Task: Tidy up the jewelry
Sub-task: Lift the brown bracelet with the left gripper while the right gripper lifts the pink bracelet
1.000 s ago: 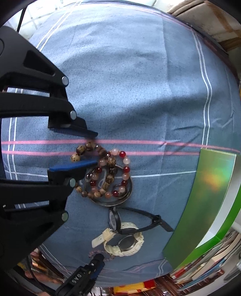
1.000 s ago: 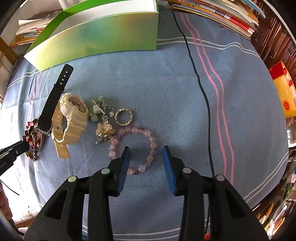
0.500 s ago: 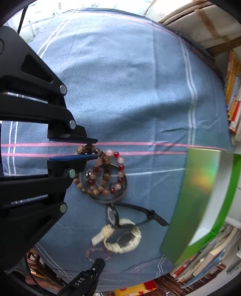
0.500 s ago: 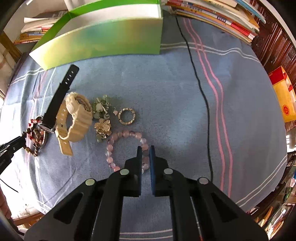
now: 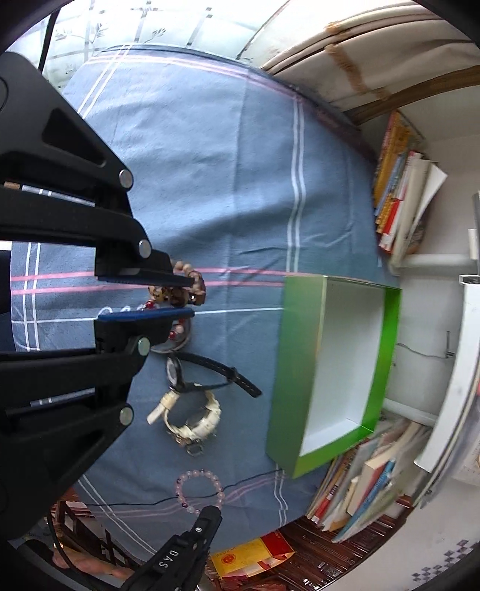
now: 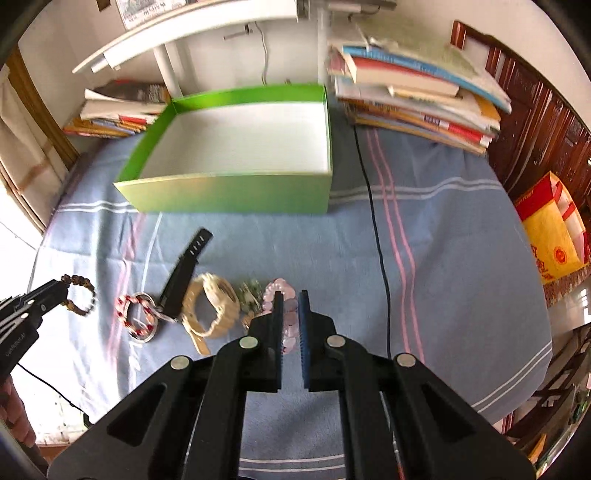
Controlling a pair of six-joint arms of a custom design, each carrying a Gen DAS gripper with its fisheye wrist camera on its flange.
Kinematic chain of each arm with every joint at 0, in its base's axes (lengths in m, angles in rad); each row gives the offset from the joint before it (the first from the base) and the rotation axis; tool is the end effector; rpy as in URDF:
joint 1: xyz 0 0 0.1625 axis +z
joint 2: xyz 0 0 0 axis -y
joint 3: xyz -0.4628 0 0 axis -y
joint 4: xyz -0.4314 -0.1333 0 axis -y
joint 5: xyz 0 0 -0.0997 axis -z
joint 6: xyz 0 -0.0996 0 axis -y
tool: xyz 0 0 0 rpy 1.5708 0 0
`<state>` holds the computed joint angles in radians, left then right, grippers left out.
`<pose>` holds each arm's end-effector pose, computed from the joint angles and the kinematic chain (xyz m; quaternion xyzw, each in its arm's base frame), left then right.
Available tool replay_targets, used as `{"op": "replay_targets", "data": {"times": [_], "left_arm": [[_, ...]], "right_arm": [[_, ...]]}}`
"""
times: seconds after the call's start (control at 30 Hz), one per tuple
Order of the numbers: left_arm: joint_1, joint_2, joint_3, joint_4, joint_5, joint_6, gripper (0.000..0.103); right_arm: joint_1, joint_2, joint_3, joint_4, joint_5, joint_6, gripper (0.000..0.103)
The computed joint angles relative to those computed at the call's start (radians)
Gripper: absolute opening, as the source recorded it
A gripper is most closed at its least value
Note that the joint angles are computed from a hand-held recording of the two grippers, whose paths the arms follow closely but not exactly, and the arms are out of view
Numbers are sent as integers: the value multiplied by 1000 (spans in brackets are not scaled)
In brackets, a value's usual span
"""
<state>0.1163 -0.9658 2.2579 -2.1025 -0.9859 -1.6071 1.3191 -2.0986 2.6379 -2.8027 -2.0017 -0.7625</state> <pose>-0.3724 -0.2331 -0.0005 0.0389 0.8947 -0.2533 0.3658 0.0212 -0.2859 0.3348 0.1619 -0.9074 0.1922 0.3368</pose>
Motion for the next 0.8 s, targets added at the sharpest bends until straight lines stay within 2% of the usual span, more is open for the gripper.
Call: {"op": "replay_targets", "data": {"times": [0.8], "left_arm": [[-6, 6, -7, 5, -3, 12, 12]], "right_arm": [[28, 8, -5, 19, -21, 0, 8]]}}
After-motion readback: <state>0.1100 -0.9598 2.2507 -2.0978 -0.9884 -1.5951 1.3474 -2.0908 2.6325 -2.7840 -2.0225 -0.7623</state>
